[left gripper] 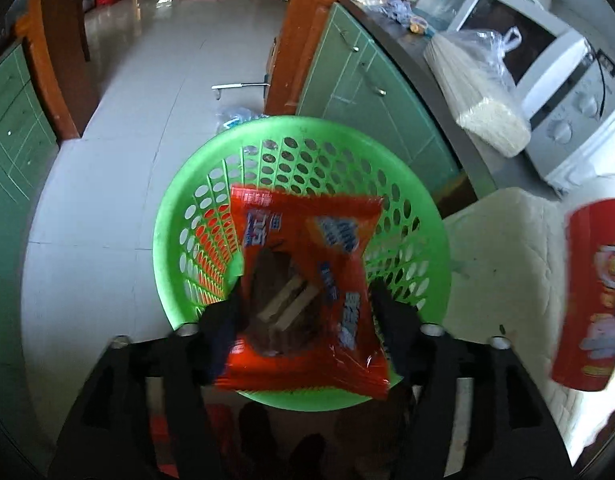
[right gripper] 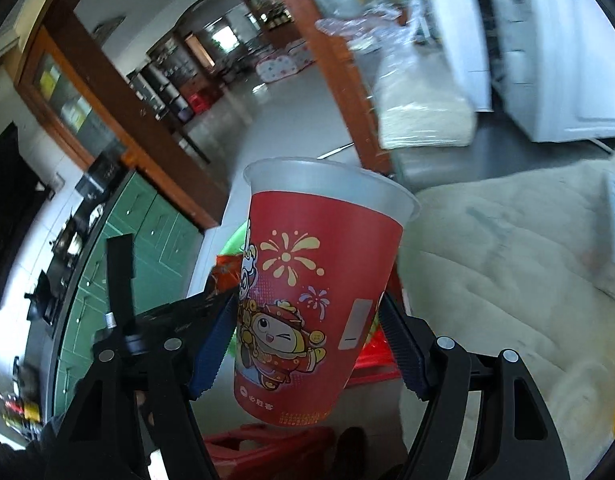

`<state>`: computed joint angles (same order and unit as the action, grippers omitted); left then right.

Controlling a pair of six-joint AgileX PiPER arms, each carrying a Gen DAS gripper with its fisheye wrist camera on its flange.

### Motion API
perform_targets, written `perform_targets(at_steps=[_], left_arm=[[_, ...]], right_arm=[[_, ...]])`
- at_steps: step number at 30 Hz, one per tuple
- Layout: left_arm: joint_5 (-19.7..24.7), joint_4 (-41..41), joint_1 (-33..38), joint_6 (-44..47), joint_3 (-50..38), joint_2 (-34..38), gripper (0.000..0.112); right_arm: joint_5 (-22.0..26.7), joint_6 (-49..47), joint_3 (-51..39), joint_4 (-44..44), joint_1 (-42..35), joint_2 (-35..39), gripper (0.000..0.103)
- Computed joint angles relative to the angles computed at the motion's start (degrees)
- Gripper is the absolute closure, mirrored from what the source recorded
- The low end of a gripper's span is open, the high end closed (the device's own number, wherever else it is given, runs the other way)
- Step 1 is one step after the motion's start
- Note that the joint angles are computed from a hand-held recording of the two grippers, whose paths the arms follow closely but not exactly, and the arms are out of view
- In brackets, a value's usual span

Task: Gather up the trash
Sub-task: 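Carry the wrapper and red cup to the green basket and release both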

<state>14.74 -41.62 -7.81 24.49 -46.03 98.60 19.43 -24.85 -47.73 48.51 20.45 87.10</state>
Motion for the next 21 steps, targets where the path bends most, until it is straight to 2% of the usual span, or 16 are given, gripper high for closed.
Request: perform_targets(at_steps=[8, 11, 16, 18, 21], left_arm=[[1.5, -7.7, 3.8, 9.1, 1.8, -2.9, 0.038], [2.1, -9.6, 6.0, 11.9, 3.5, -5.6, 0.036], [2.9, -9.9, 9.2, 12.5, 5.6, -10.1, 0.034], [3.1, -8.5, 9.8, 11.1, 6.3, -11.5, 0.034], [3.6, -7.3, 9.9, 9.6, 6.7, -13.1, 0.034]], right_arm=[[-1.1, -2.4, -11.0, 2.5, 3.2, 14.2, 0.034], [-0.9, 0.4, -14.1, -0.3, 4.2, 18.0, 0.034], [-1.5, 0.8, -16.8, -0.7, 5.2, 22.4, 0.034], [-1.4, -3.8, -17.1, 4.0, 4.7, 23.6, 0.032], [-1.9, -6.0, -15.8, 6.6, 5.0, 22.6, 0.03]])
